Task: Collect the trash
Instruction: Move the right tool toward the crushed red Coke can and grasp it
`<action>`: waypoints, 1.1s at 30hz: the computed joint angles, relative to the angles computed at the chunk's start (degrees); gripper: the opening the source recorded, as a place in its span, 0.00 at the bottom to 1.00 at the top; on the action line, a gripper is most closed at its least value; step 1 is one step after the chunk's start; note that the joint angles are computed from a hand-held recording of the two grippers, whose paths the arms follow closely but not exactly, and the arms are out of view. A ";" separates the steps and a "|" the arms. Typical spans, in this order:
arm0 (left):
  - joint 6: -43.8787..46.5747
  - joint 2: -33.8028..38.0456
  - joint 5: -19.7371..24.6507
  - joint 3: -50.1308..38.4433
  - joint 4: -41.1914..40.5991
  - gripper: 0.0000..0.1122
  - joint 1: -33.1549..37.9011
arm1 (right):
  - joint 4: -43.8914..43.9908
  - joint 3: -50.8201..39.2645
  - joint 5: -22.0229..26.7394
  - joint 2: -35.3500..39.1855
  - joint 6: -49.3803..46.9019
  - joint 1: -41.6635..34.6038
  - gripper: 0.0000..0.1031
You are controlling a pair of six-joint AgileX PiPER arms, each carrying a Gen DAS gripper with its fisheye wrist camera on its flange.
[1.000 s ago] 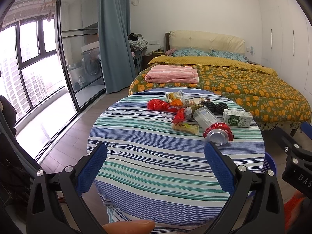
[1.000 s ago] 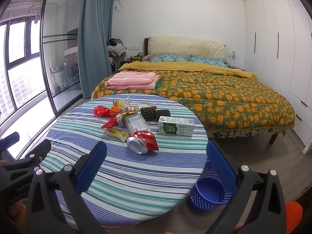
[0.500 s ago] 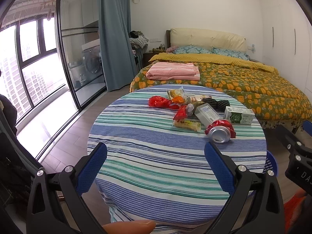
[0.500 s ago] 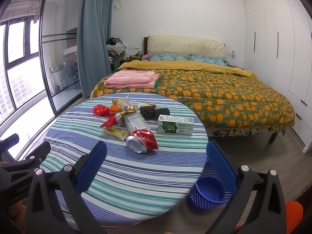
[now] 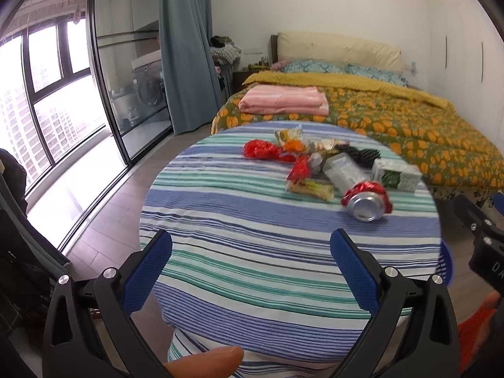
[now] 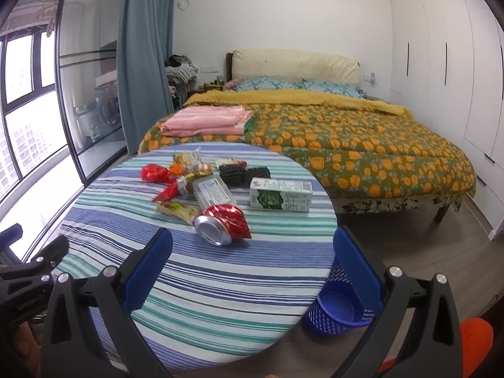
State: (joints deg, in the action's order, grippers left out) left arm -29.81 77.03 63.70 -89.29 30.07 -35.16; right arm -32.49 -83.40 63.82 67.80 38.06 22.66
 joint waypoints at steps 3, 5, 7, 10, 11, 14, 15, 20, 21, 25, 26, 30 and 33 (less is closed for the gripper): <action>2.62 1.58 -2.07 1.23 -3.77 0.88 3.17 | 1.96 1.95 -1.69 1.31 -0.97 -2.83 0.96; 5.74 3.55 -2.51 1.61 -7.51 0.88 5.42 | 4.16 3.66 -3.13 2.28 -2.03 -5.23 0.96; 7.22 5.11 -3.34 2.31 -8.75 0.88 6.26 | 5.25 5.12 -3.93 3.07 -2.32 -6.21 0.96; 8.78 7.73 -4.77 3.00 -10.74 0.88 7.47 | 8.58 7.49 -6.59 4.07 -5.10 -8.90 0.96; 9.51 9.22 -4.44 2.32 -12.26 0.88 8.09 | 10.29 8.29 -7.98 4.20 -6.58 -9.98 0.96; 12.61 12.90 -3.71 -0.12 -18.28 0.88 10.72 | 14.02 10.35 -11.47 4.11 -10.31 -12.53 0.96; 11.92 13.78 -3.96 -0.33 -17.99 0.88 10.82 | 15.62 11.07 -12.86 4.05 -11.99 -13.55 0.96; 13.50 19.44 -3.41 -4.33 -19.90 0.88 11.26 | 29.70 11.64 -17.53 5.80 -28.56 -20.85 0.96; 13.69 20.22 -3.24 -5.18 -20.22 0.88 11.24 | 32.83 10.95 -17.83 6.83 -33.05 -22.34 0.96; 14.93 24.44 -2.48 -9.82 -22.92 0.88 11.67 | 43.33 6.15 -16.74 12.92 -48.83 -26.93 0.95; 14.23 25.04 -2.84 -10.19 -22.14 0.88 11.36 | 47.31 4.28 -15.53 14.95 -53.28 -28.38 0.95; 13.74 28.83 -0.88 -14.12 -20.72 0.88 10.72 | 58.33 -5.29 -9.30 24.30 -65.40 -31.51 0.95; 13.19 29.79 -1.09 -14.75 -20.06 0.88 10.65 | 60.37 -14.12 -4.05 31.86 -69.33 -31.75 0.95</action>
